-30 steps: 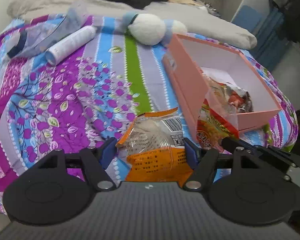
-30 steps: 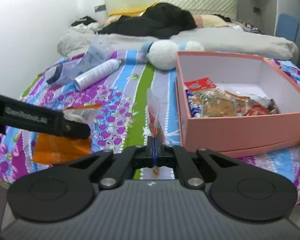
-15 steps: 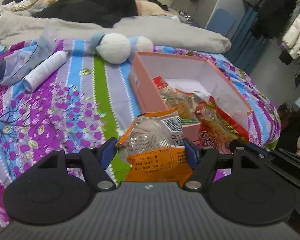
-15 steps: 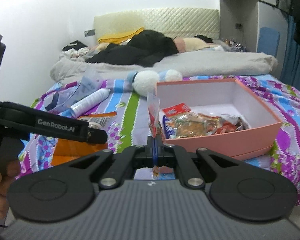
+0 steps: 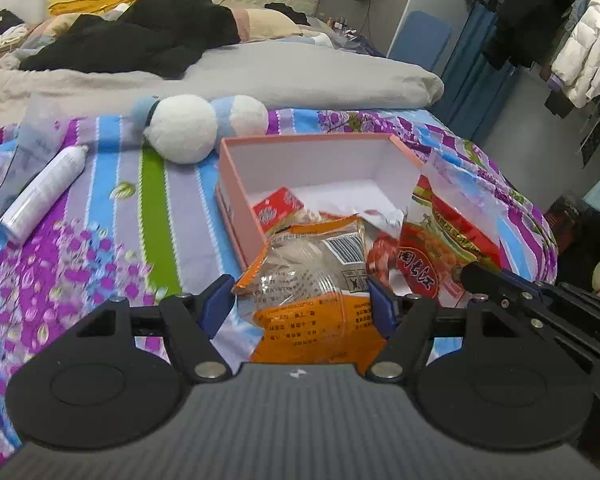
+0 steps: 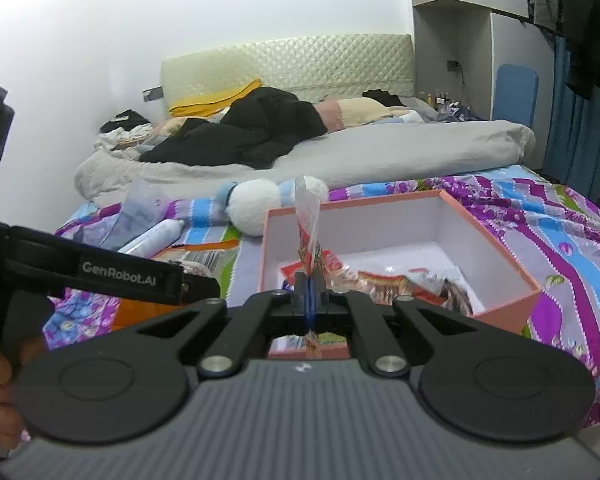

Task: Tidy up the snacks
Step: 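Carry the orange bag over the pink box while the right tool carries its packet, then drop the orange bag into the box while the right tool drops its packet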

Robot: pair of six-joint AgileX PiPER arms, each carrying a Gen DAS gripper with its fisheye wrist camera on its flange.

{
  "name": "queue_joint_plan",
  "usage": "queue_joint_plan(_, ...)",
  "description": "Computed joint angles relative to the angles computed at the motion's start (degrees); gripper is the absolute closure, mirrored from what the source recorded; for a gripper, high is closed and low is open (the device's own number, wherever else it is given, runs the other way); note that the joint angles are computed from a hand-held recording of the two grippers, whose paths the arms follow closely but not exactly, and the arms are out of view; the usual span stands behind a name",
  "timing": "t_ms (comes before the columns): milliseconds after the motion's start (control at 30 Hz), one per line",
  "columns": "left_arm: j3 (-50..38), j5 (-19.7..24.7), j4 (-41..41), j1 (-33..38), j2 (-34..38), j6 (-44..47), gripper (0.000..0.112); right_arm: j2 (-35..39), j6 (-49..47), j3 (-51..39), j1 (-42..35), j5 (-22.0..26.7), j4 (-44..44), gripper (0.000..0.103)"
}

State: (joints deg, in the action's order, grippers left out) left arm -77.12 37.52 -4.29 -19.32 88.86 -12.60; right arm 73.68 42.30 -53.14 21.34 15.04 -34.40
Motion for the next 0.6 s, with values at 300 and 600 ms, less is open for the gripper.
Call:
queue_joint_plan(300, -21.4, 4.9, -1.5, 0.3, 17.3, 2.2, 0.038, 12.0, -35.6, -10.1, -9.5, -4.4, 33.9, 0.100)
queue_joint_plan(600, -41.1, 11.7, -2.6, 1.1, 33.5, 3.3, 0.038, 23.6, -62.6, -18.9, -15.3, -1.5, 61.4, 0.099)
